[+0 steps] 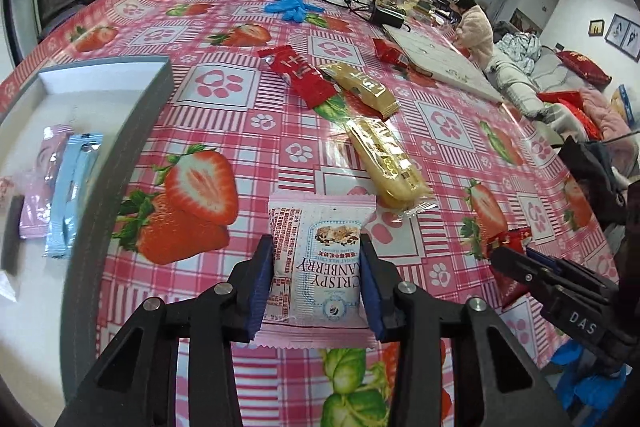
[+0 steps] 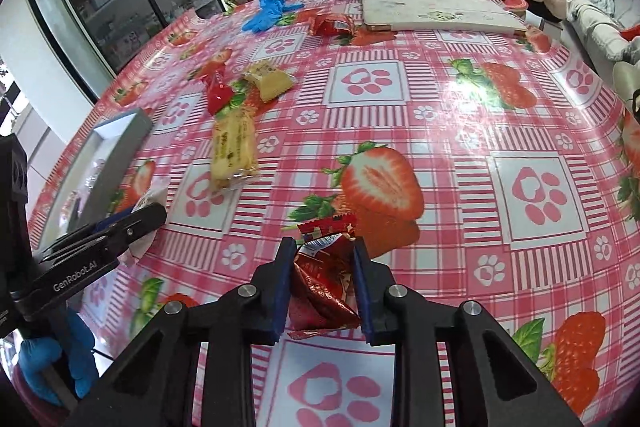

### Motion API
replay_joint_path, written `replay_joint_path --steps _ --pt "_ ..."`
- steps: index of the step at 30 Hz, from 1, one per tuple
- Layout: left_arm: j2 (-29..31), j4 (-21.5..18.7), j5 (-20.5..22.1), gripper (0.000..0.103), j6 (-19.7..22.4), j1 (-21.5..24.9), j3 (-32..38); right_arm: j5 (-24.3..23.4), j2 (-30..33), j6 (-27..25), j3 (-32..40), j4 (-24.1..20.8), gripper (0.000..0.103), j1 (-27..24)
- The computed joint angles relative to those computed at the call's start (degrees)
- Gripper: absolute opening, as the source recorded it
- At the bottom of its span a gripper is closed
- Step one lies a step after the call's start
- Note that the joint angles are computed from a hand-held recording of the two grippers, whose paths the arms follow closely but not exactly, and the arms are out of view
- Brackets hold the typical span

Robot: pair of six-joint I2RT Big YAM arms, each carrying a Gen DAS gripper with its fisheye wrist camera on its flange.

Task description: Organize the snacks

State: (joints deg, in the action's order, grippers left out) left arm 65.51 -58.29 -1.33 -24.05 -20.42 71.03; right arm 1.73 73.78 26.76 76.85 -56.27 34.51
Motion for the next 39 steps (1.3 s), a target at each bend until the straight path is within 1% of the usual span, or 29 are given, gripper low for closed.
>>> replay_joint_path --steps 7,12,18,23,26,29,31,33,35,36,38,39 --pt "-3.17 -2.08 -0.02 0.043 0.86 1.46 1.48 -1.96 2.38 -0.22 4.35 -0.19 0.029 2.04" --pt "-5.72 -2.82 -0.32 0.043 3.04 4.10 3.04 -3.38 6.13 -1.35 10.96 -1.35 0.029 4.56" --pt "-7.88 -5.11 -0.26 0.043 6.66 11.79 5.34 -5.56 13.41 -3.33 21.80 -2.92 0.029 8.36" --pt "-8.38 -6.63 0.77 0.043 10.85 21.08 6.66 -7.43 22.37 -6.28 34.77 -6.54 0.029 11.67" --pt "-7.50 -7.60 1.15 0.043 12.02 25.37 7.28 -8.36 28.30 -7.87 43.41 -9.35 0.029 13.25" --pt "-5.51 -7.95 1.95 0.043 13.07 28.92 7.72 -9.22 34.86 -8.51 52.87 -13.29 0.029 14.13" --pt "-4.12 -7.84 1.64 0.043 13.63 29.96 7.68 -9.60 39.20 -8.61 59.35 -16.23 0.029 14.48" --pt "-2.86 -7.73 2.62 0.043 14.32 31.48 7.41 -9.91 43.57 -8.89 66.11 -19.58 0.029 14.75" --pt "-1.46 -7.74 2.77 0.044 14.36 31.96 7.46 -10.27 47.50 -9.30 72.24 -23.11 0.029 14.78" --pt "-0.42 -7.82 3.17 0.044 14.53 32.32 7.42 -10.47 50.50 -9.58 76.91 -26.05 0.029 14.75" --pt "0.29 -8.32 3.87 0.046 14.95 32.88 7.27 -10.55 53.65 -10.00 81.80 -29.60 0.030 14.50" --pt "0.97 -8.47 3.69 0.047 14.85 32.79 7.26 -10.61 53.90 -10.22 82.01 -30.26 0.031 14.30"
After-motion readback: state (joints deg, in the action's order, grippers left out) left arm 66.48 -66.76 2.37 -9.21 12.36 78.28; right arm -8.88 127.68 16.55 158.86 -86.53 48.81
